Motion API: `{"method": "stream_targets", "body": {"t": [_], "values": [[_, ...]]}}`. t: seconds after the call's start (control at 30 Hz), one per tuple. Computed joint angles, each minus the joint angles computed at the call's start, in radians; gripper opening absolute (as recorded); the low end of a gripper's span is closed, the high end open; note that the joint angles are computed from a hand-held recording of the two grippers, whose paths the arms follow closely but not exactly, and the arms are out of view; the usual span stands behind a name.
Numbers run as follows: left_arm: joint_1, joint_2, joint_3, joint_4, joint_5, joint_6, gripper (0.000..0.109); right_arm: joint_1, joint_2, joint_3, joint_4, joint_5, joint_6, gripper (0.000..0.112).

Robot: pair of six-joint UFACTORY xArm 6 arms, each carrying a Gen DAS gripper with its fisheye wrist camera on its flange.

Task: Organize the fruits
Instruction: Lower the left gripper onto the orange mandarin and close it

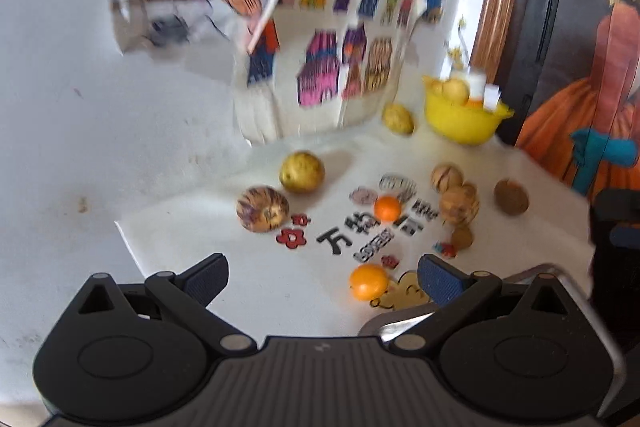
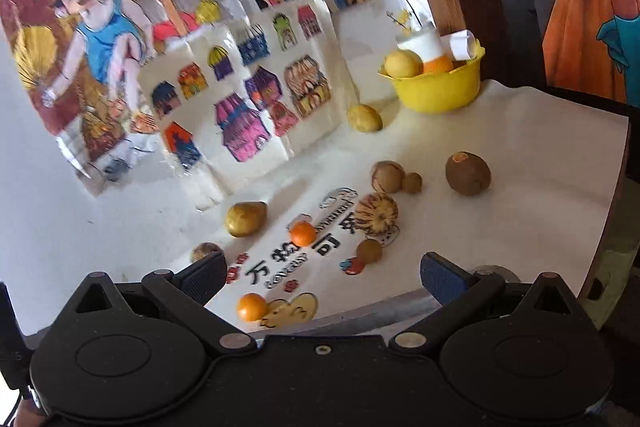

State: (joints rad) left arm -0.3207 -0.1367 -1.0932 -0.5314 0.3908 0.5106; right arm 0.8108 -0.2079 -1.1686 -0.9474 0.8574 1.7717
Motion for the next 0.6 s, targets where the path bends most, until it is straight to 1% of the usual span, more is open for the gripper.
{"method": "stream_targets", "body": {"t": [0.07,0.17,0.23,0.33,0.4,0.47,0.5,0.6], "values": [[-0.015,0.04,-0.018,0.025,-0.005,0.006,0.102,-0.026,0.02,-0.002,0.035,-0.025,-0.038,0.103],[-0.029,0.104,-0.061,0.018,0.025,0.012,0.102,-0.057,0.046,-0.004,0.066,-0.047,-0.065,0.103],[-0.039,0.143,-0.085,0.019,0.03,0.009,0.102,-0.081,0.066,-0.013,0.086,-0.056,-0.093,0.103],[-0.048,0.194,-0.124,0.014,0.035,0.008,0.097,-0.119,0.109,-0.037,0.128,-0.076,-0.155,0.103],[-0.051,0.223,-0.148,0.029,0.041,-0.004,0.089,-0.14,0.13,-0.045,0.142,-0.095,-0.179,0.103],[-0.056,0.242,-0.16,0.054,0.034,-0.022,0.084,-0.158,0.152,-0.056,0.161,-0.109,-0.202,0.103],[-0.058,0.248,-0.16,0.073,0.024,-0.034,0.078,-0.168,0.163,-0.062,0.17,-0.115,-0.214,0.103],[-0.06,0.263,-0.176,0.062,0.039,-0.024,0.075,-0.188,0.188,-0.072,0.184,-0.136,-0.232,0.103]]}}
